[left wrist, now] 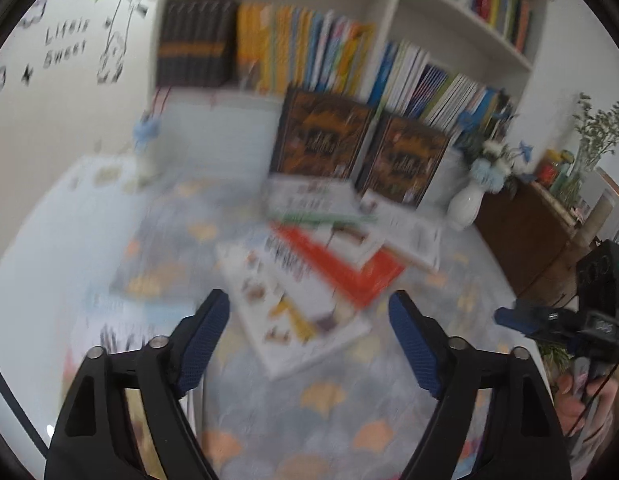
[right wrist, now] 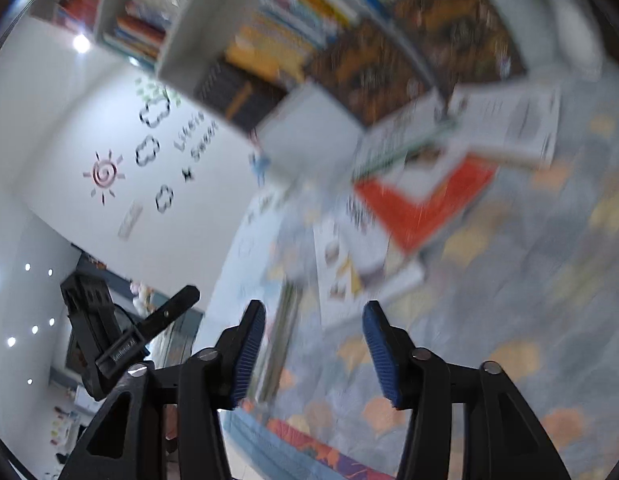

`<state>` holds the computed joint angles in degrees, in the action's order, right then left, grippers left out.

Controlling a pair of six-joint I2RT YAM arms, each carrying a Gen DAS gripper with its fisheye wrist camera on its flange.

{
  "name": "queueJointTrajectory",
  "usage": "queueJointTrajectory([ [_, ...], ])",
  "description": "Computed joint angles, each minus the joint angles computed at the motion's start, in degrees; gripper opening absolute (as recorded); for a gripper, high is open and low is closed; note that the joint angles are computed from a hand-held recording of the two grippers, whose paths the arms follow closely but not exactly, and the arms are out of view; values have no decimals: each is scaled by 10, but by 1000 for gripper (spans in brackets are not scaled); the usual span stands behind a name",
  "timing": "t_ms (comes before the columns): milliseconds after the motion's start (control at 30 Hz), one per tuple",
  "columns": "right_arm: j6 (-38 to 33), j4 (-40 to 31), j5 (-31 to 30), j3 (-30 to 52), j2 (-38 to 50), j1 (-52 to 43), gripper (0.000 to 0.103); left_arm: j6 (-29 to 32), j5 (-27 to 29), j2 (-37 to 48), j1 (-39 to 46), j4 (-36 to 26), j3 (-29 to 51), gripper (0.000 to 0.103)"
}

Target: Organize books

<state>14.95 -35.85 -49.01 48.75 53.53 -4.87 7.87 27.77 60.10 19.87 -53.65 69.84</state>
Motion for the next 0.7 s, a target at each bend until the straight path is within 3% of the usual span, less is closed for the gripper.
queueJointTrajectory([
  [33,-9,1,-8,22,5,-17,77,-22,-26,14,-32,15,25,89],
  [67,-18,10,-11,36,12,-29,80,-40,-45,33,-60,33,47,93],
  [100,-24,30,-3,59,28,-35,80,-53,-55,55,-80,53,63,98],
  [200,-12,90,11,115,120,-26,80,-114,-103,161,-133,115,113,99],
  [333,61,198,17,211,317,-11,80,-195,-98,304,-141,215,140,99],
  [433,51,204,73,332,472,11,80,-212,-149,410,-155,257,180,99],
  [533,32,185,126,465,623,27,80,-228,-164,521,-152,285,240,99],
  [633,58,155,109,599,760,32,80,-225,-192,606,-153,263,313,99],
  [700,67,161,110,630,799,36,79,-219,-206,641,-156,259,336,99],
])
